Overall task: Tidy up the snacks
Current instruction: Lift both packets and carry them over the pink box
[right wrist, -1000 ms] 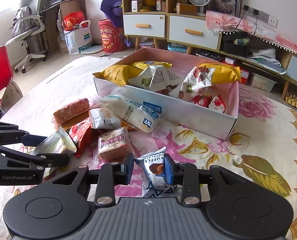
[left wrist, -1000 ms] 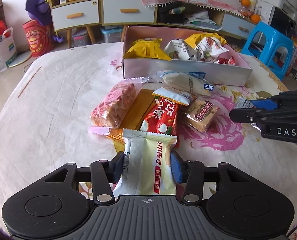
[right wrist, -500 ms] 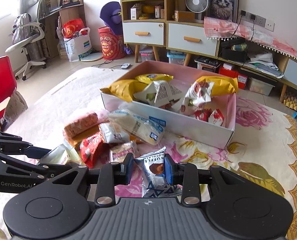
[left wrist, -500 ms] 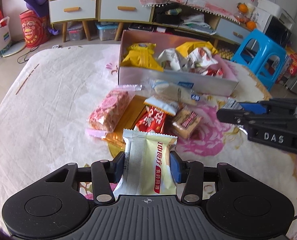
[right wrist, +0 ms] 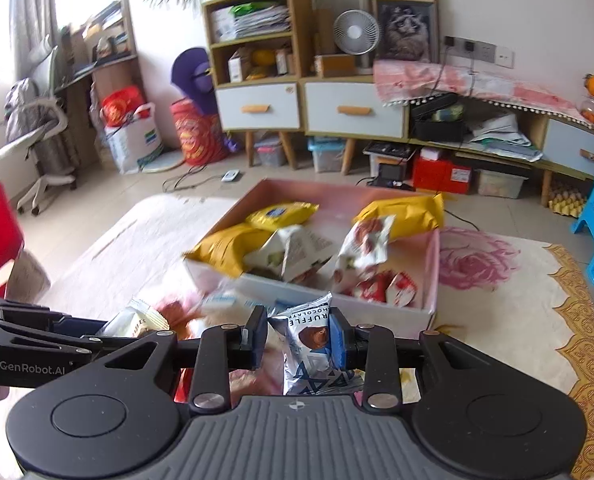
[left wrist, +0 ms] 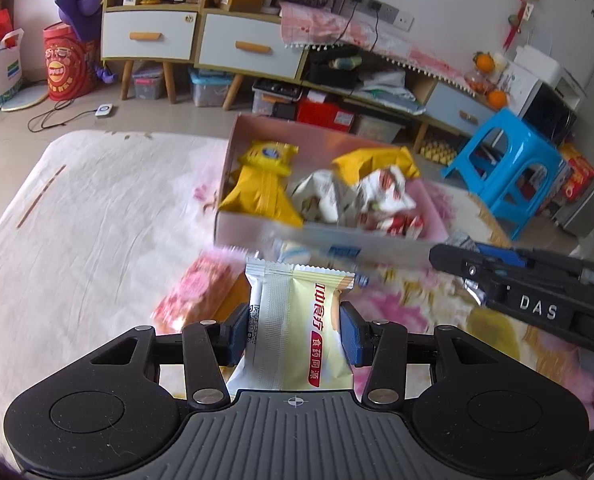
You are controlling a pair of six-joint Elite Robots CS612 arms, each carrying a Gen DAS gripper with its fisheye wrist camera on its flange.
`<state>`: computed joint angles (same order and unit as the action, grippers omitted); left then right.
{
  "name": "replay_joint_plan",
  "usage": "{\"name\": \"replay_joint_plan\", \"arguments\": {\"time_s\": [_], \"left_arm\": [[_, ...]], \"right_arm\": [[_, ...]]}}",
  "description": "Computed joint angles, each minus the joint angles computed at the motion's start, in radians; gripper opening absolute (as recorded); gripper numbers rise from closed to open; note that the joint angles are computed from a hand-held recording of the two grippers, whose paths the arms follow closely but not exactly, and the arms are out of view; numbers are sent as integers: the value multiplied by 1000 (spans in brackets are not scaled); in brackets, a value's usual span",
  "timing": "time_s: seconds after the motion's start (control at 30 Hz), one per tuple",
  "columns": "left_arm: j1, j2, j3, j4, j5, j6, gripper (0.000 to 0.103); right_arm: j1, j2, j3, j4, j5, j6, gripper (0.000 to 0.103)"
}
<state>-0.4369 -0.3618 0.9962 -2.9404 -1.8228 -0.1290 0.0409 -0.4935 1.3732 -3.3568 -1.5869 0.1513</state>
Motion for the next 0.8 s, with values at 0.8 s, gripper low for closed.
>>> {"name": "replay_joint_plan", "arguments": {"time_s": [0.8], "left_arm": [[-25,359,-722,228,39,7,44]], "right_arm": [[-39,100,-162,70,-62,213,23]]}}
